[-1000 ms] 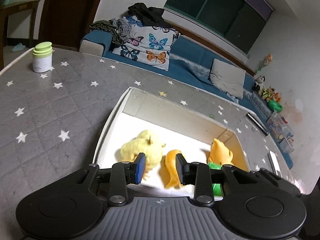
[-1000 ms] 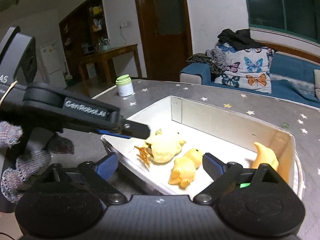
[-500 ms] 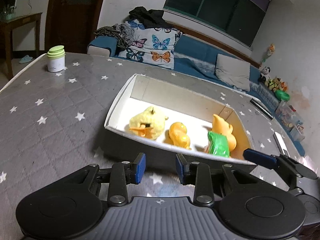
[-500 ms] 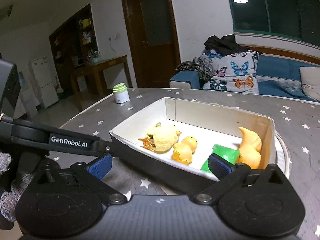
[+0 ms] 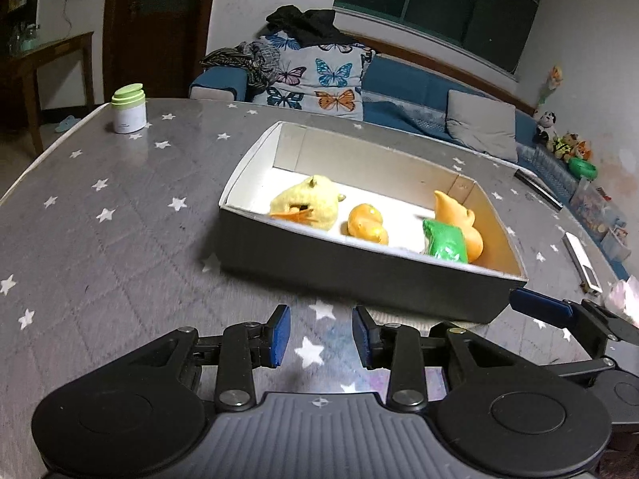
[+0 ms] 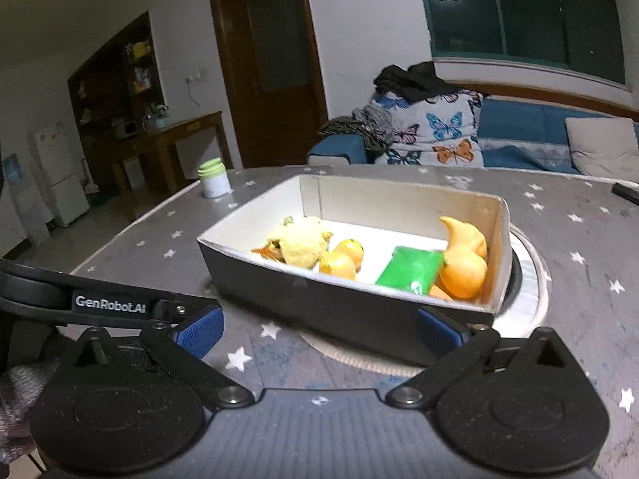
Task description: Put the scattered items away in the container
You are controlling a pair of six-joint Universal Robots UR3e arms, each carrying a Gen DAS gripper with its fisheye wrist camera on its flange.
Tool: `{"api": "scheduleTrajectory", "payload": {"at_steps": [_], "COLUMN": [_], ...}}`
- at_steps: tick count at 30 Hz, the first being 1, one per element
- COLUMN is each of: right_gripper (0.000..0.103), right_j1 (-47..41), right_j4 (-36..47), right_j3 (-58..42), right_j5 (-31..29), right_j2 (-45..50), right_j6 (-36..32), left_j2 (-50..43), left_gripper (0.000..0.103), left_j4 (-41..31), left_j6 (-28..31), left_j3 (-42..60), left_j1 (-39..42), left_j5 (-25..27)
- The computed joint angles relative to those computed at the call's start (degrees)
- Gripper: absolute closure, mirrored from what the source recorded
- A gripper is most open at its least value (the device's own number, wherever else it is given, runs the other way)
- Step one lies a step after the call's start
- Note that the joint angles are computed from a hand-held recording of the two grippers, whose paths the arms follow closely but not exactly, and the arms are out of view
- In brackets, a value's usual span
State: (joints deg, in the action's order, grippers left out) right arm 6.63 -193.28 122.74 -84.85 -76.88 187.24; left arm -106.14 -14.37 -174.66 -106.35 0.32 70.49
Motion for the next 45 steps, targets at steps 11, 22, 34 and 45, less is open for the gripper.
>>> {"api": "scheduleTrajectory", "payload": {"at_steps": [11,22,34,45], "right_gripper": [0.0,0.0,0.0,0.0], "right_j1": [1.3,1.7,0.9,1.3], "right_j4": [1.4,3.9,5.1,5.5], "right_j3": [1.9,1.2,0.8,0.7], "right_j5": [-2.1,-4.5,-4.3,-4.2], "right_j2": [-0.6,-0.6,-0.2,0.0], "right_j6": [2.5,3.6,3.7,4.7], "left_j2": [0.5,-1.0,-2.4,-1.8], "left_gripper": [0.066,0.068,0.068,0.068], "left_j4": [6.2,6.5,5.9,6.1], "left_j6": [-2.2,-0.5,-1.4,-1.3], "left_j3": [-3.9,-3.3,-1.9,-2.9], "left_j1": [-2.5,-3.7,-4.6,-4.6], "left_j5": [6.3,9.2,10.6,10.3]}}
